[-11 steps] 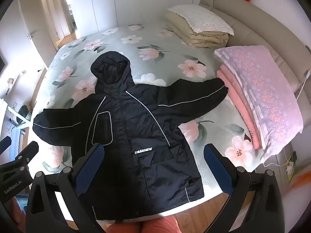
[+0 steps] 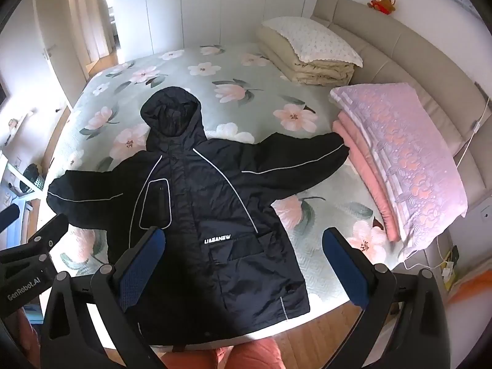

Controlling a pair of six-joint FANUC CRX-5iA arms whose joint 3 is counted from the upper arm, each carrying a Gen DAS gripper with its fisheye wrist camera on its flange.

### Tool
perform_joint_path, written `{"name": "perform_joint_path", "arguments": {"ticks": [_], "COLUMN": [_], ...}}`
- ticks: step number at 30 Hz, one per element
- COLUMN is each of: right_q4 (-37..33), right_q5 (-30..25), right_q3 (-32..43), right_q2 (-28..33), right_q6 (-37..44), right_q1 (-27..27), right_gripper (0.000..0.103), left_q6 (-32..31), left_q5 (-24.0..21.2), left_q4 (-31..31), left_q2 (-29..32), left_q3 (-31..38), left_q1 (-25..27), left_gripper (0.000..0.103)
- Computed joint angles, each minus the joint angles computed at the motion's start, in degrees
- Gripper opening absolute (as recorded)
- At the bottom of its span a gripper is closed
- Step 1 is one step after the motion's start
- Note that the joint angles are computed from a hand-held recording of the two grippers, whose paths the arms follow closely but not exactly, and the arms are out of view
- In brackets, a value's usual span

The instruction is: Fold large clothes

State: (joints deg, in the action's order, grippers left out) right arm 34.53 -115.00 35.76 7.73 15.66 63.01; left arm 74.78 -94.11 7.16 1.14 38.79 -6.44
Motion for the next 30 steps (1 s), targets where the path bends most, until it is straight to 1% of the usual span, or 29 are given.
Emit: {"name": "perform_joint_path", "arguments": {"ticks": [5,7,12,15,16,19,24,27,30], "right_q4": [1.04,1.13,0.56,0.05,-0.26,-1.12,-3.37,-3.92,-4.41], "right_q5": [0.72,1.16,4.63,6.41,7.06,8.61,10.43,10.87,11.52], "right_q3": [-0.54,-0.8,-3.32,-4.82,-5.19,-6.6,-9.55,-10.54,-11.92], "right_q2": [-0.89,-1.26,-3.79,-5.63,-6.23,-7.92,-11.08,-12.27,-13.47], "right_q6": [1.18,2.1,4.81,7.06,7.77,9.76,12.19,13.76,15.4], "right_q1": [0.15,-0.16,-1.56,-3.07,-3.72,-5.33,-8.14,-9.8,-11.83], "right_gripper": [0.102,0.102,0.102,0.102,0.102,0.102,0.102,0.102,0.102], "left_q6": [2.24,3.55,8.34,11.26,13.11,15.93,19.07,20.31,21.63], "left_q5": [-1.73,-2.38,-4.41,-6.29,-7.0,-8.94,-11.8,-14.5,-16.6], "left_q4": [0.77,-0.26,-3.74,-6.0,-7.97,-10.96,-14.34,-17.5,-19.57], "left_q2": [1.21,1.53,2.69,4.11,5.22,7.26,10.34,13.44,15.82], "left_q3": [2.44,3.51,7.3,10.52,12.19,15.87,20.95,26.37,30.29], "left_q1": [-1.08,-2.05,-5.3,-7.53,-9.91,-13.21,-17.27,-20.24,-21.84], "left_gripper": [0.102,0.102,0.102,0.102,0.102,0.102,0.102,0.102,0.102]}}
